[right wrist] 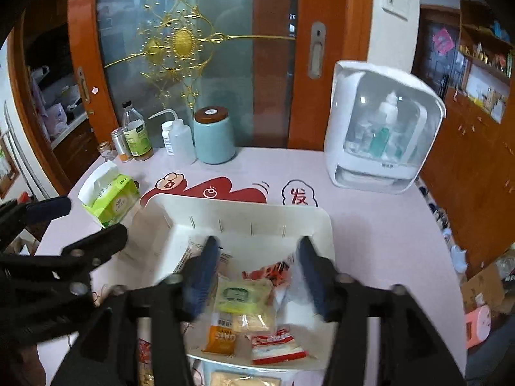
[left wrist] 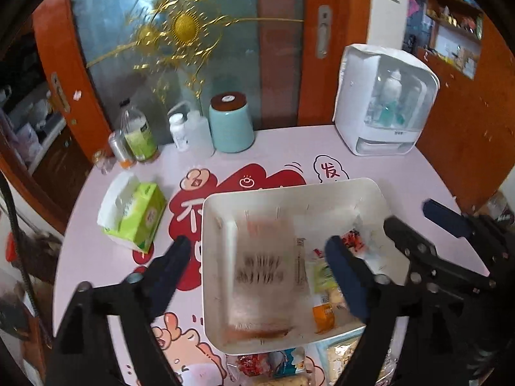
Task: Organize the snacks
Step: 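Carry both snacks over the white tray and release them inside, then grasp the clear cracker box with the left tool while the right tool grasps a clear bag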
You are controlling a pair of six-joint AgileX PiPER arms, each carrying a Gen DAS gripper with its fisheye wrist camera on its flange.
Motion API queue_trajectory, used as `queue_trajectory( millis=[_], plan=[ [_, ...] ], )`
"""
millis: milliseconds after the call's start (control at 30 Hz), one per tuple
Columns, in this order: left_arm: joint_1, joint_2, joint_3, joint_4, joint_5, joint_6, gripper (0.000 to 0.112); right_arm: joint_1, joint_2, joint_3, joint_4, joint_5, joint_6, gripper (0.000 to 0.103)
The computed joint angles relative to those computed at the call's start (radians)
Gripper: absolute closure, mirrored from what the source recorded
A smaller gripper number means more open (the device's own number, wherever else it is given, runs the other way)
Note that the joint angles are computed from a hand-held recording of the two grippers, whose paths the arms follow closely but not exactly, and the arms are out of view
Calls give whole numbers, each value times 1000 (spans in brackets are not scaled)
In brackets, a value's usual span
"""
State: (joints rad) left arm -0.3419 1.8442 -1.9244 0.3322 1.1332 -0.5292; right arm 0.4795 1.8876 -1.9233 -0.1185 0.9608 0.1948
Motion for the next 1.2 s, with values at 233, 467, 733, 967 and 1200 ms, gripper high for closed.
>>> queue_trajectory(
  millis=[233, 467, 733, 967, 1200],
  plan=[
    [32, -58, 92, -29, -48, -20, 23, -21, -68, 119, 68, -55, -10, 27],
    [-33, -125, 170, 52, -56, -41, 23, 0, -148, 210, 41, -64, 47, 27],
    [-107, -256, 291, 94, -78, -59, 23, 55, -281, 348, -60, -90, 153, 27],
    [-160, -366, 395, 105, -107, -72, 23, 103, -401, 463, -144, -86, 263, 27],
    [-200, -452, 510, 109, -136, -85, 23, 130, -497, 580, -202, -72, 355, 27]
  ],
)
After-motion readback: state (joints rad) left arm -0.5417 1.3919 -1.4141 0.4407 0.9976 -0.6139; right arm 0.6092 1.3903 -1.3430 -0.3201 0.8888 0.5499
